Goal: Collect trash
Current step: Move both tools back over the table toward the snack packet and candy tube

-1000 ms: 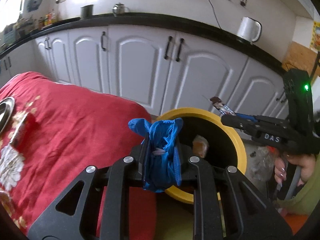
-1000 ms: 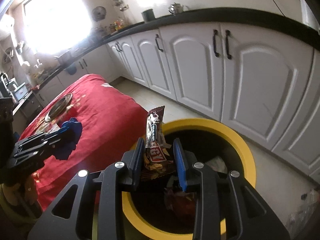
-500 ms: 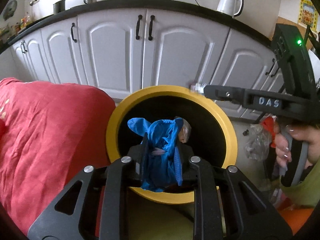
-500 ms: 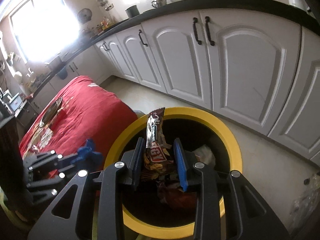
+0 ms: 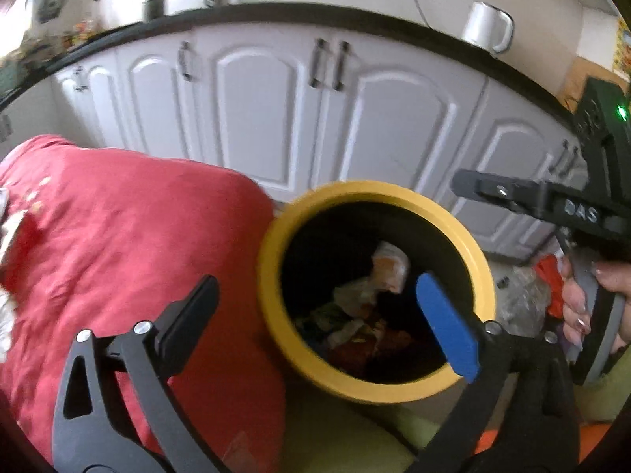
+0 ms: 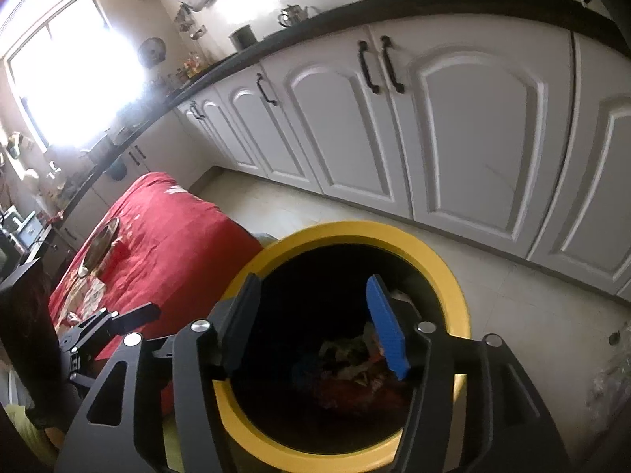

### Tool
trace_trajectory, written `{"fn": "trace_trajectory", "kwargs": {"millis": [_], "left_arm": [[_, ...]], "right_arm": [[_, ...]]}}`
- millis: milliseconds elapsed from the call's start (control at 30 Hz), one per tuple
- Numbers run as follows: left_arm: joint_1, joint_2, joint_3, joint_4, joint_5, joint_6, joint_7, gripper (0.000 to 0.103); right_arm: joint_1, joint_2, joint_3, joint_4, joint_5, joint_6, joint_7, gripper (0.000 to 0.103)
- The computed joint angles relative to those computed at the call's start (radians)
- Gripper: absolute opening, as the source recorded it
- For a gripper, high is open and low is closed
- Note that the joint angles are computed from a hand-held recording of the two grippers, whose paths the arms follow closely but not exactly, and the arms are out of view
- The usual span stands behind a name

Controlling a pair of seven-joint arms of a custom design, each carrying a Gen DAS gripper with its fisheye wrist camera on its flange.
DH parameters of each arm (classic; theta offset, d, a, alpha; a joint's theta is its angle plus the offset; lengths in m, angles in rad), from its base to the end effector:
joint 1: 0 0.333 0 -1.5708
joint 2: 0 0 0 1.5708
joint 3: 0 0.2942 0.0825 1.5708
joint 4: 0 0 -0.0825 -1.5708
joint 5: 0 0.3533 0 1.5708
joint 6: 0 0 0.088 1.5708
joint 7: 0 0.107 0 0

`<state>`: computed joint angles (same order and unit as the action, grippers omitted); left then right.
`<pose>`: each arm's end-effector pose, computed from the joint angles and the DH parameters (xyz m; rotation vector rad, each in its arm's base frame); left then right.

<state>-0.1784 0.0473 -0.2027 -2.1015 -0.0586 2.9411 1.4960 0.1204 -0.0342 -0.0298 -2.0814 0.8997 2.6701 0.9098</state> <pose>0.5358 -0.2089 0.4870 -1.5934 2.0505 -0.9534 0.5528 0.0266 0.4955 -1.6767 1.5777 -0.2393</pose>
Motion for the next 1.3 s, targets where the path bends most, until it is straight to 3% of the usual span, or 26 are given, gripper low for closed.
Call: {"fn": "trace_trajectory", "kwargs": {"millis": [167, 333, 533, 1067, 1300], "left_arm": [[0.04, -0.074, 0.047, -0.057, 0.273, 0.018, -0.307, 0.092], [0.145, -0.153, 0.026, -0.11, 0.52, 0.029, -0.571, 0.092], [0.262, -0.241, -0.004, -0.168, 0.64, 0.024, -0.737, 0.092], [0.428, -0.415, -0.01, -0.319, 0.593, -0.004, -0.783, 0.092], [0.452, -0.481, 0.036, -0.4, 0.498, -0.035, -0.756, 0.092]], "right_arm": [[0.027, -0.012, 0.019, 0.007, 0.028, 0.014, -0.045, 0.067], [0.065, -0.011, 0.036, 0.031, 0.039, 0.032, -0.086, 0.073], [0.104, 0.01, 0.062, 0.085, 0.021, 0.036, -0.097, 0.077], [0.193, 0.129, 0.157, 0.27, -0.098, -0.004, -0.077, 0.082], [0.22, 0.242, 0.199, 0.406, -0.196, -0.048, 0.005, 0.082]]}}
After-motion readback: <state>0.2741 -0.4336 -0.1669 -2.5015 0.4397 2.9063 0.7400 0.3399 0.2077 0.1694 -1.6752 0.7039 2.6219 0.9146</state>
